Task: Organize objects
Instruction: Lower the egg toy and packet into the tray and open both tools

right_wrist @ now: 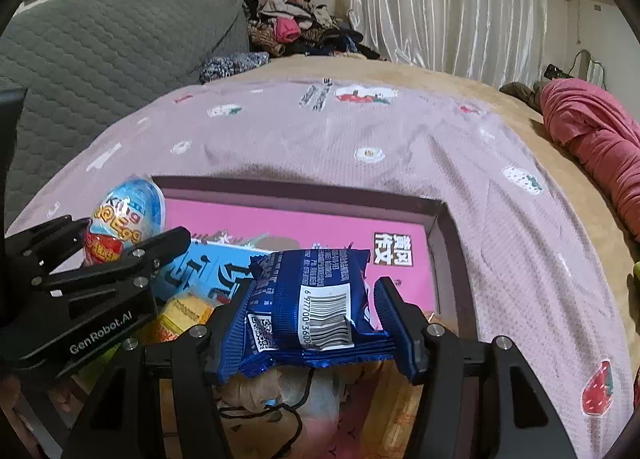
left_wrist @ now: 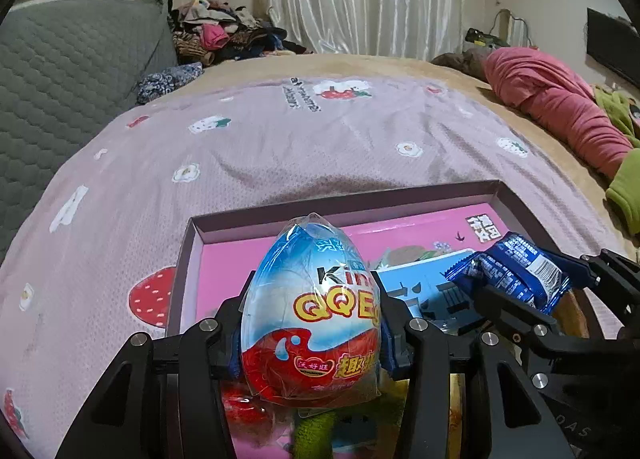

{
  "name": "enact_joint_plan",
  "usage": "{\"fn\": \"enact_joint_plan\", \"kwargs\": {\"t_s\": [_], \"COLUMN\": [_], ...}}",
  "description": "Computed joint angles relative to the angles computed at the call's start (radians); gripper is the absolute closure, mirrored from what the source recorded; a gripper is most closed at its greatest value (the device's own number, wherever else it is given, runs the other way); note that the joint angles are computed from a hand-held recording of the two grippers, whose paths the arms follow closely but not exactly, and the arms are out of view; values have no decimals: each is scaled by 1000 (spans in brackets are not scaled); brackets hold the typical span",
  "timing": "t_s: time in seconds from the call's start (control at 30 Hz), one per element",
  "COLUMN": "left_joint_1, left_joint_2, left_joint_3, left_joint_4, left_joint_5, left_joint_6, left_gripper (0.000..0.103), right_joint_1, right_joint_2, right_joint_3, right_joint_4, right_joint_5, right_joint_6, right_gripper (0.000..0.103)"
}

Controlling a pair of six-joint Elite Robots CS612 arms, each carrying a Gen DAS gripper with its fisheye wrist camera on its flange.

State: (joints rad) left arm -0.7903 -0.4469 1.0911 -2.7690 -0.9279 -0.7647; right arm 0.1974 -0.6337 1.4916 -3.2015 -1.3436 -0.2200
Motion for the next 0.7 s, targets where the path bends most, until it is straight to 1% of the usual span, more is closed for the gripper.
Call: {"fn": "enact_joint_plan", "kwargs": {"t_s": [0.17, 0.37, 0.53, 0.6, 0.63, 0.7], "left_joint_1": [1, 4, 3, 2, 2, 3], "left_joint_2": [0, -2, -1, -2, -3, -3], "left_joint_3": [-3, -4, -8, -9, -8, -7], "left_joint_4": [19, 39, 58, 68, 70, 68], "left_joint_5": [-3, -16, -12, -12, -12, -19], "left_joint_6": [-10, -22, -26, -26, -30, -29], "left_gripper": [52, 52, 51, 50, 47, 44], "right_joint_1": [1, 1, -1, -1, -1, -1], "right_joint_2": [7, 9, 8, 8, 8, 8], "right_joint_3": [-12, -15, -14, -14, -14, -15], "right_joint_4": [32, 46, 50, 50, 49, 54], "right_joint_5": [-7, -3, 5, 6, 7, 5], "right_joint_6": [-8, -13, -13, -13, -12, -14], "right_gripper": [43, 42, 41, 41, 41, 41]}}
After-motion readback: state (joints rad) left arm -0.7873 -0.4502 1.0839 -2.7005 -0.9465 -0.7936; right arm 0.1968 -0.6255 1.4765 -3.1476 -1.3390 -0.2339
